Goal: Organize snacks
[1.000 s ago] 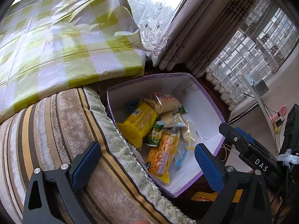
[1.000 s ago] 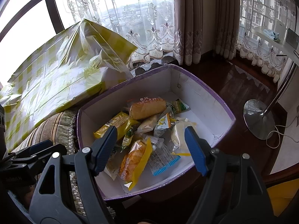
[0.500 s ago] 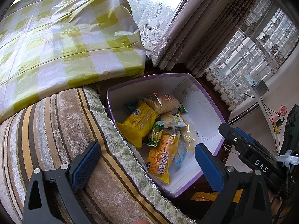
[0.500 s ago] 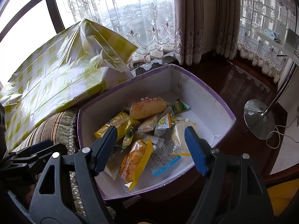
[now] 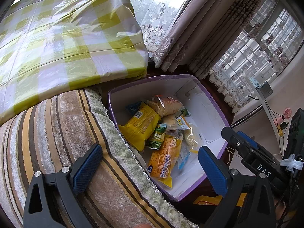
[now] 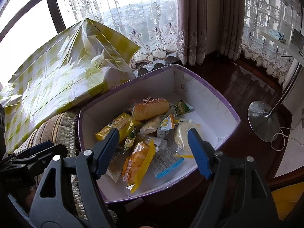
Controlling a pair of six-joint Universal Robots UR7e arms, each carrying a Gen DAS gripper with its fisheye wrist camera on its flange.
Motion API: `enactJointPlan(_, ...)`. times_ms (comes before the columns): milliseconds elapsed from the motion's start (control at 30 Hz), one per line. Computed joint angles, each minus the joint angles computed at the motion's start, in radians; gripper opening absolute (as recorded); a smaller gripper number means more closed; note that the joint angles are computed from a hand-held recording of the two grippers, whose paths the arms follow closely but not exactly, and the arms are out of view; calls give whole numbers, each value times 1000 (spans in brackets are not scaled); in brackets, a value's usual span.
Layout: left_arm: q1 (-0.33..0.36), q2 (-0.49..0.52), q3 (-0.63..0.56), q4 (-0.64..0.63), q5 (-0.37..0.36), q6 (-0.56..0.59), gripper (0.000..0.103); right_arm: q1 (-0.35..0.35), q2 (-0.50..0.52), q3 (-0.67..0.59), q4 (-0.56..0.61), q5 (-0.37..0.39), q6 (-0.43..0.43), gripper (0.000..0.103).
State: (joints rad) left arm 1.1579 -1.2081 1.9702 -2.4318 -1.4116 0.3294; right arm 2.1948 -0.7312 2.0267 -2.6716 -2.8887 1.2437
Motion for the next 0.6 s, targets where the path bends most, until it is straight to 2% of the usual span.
enactJointPlan(600,0,0,-1,1,-1,-1,102,-1,3,2,-4,0,1,77)
